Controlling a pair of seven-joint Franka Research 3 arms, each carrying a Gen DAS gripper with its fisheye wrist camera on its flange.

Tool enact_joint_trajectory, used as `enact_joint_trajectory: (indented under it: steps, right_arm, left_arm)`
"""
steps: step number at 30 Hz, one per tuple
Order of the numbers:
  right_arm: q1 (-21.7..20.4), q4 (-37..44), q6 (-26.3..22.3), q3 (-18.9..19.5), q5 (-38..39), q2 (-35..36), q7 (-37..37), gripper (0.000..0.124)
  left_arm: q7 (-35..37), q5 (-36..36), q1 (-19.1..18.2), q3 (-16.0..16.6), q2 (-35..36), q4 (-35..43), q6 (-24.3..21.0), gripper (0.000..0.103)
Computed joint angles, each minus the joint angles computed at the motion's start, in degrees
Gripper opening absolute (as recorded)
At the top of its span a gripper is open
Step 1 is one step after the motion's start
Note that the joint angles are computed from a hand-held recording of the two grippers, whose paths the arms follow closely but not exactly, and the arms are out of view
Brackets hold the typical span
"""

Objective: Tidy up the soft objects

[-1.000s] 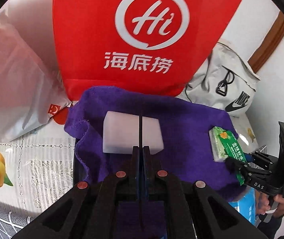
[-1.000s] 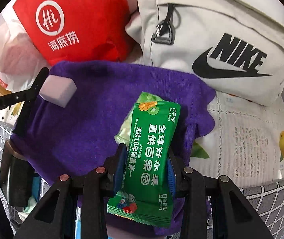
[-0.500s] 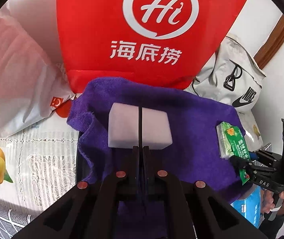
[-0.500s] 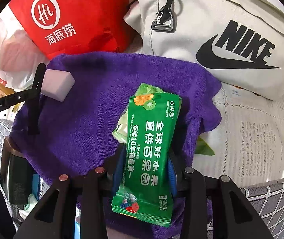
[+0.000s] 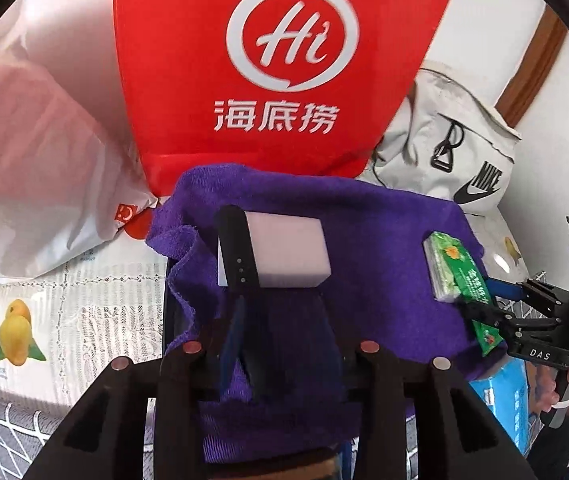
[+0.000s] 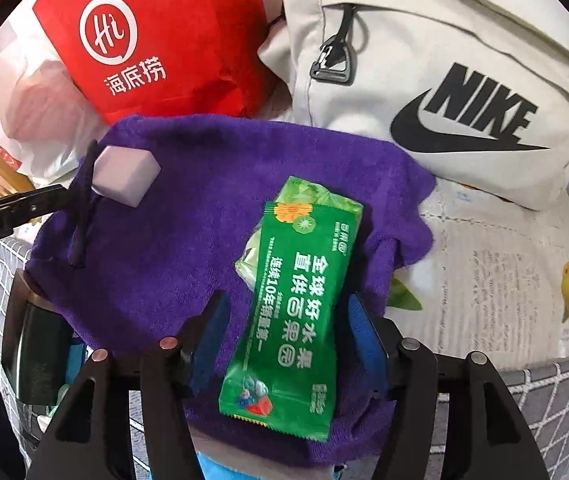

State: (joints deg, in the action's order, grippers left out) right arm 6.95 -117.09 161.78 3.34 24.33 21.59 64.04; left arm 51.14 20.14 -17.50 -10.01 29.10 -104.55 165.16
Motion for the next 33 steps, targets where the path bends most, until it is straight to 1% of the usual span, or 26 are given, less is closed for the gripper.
enact_joint_trajectory:
  steps: [3,6,9,13,15,19,21,23,25,28,30,33]
  right_arm:
    - [-0.4,-1.9,0.9,0.2,1.1,-2.0,-0.2,0.061]
    - [-1.4,-4.1,1.7,1.1,3.6,-4.7,-2.0,0.061]
    - [-2.1,-7.0,2.6,1.8,6.9,-8.2,-4.3,0.061]
    - [-1.6,-11.9,4.2,2.3,12.2,-13.4,-8.0,0.061]
    - [-0.7,-14.5,5.1,2.1,14.6,-16.1,-9.7,0.061]
    - [2.1,-20.6,7.1,1.1,19.4,-22.2,-13.1,0.061]
    - [3.8,-23.3,7.7,0.1,22.5,-25.0,-15.5,0.061]
    - [5.5,-26.1,7.8,-1.0,24.3,-27.9,-16.8,0.061]
    - [7.6,-28.7,8.4,-2.3,27.3,-30.5,-18.9,0.061]
    - [10.1,-32.4,9.2,-3.6,29.2,-34.1,-20.4,0.061]
    - [11.5,-35.0,10.2,-4.1,29.2,-36.3,-20.3,0.061]
    - [15.0,-37.6,10.9,-6.4,31.8,-38.7,-22.6,0.061]
  left_arm:
    - [-1.2,0.9,-1.0,0.8,-1.4,-1.0,-0.3,0.035]
    - [-4.1,3.6,-3.1,2.7,-3.3,-2.3,-1.0,0.035]
    - [-6.8,6.2,-3.9,3.3,-5.9,-5.2,0.2,0.035]
    - [-13.6,12.4,-6.5,5.1,-10.9,-9.8,0.0,0.036]
    - [-17.6,16.0,-7.2,5.1,-13.5,-12.3,-0.2,0.036]
    - [-25.9,23.2,-7.8,4.1,-18.9,-17.5,-1.1,0.037]
    - [-29.9,26.3,-7.5,3.1,-21.6,-20.3,-1.2,0.040]
    - [-33.7,29.0,-7.1,1.8,-24.5,-23.5,-1.5,0.041]
    - [-36.4,30.9,-6.4,0.2,-26.4,-25.6,-2.0,0.041]
    - [-40.5,32.7,-5.1,-2.5,-29.4,-29.6,-2.2,0.041]
    - [-42.8,33.5,-4.1,-4.2,-30.6,-31.4,-1.9,0.043]
    - [-46.4,35.5,-3.3,-6.3,-31.5,-33.6,-1.5,0.044]
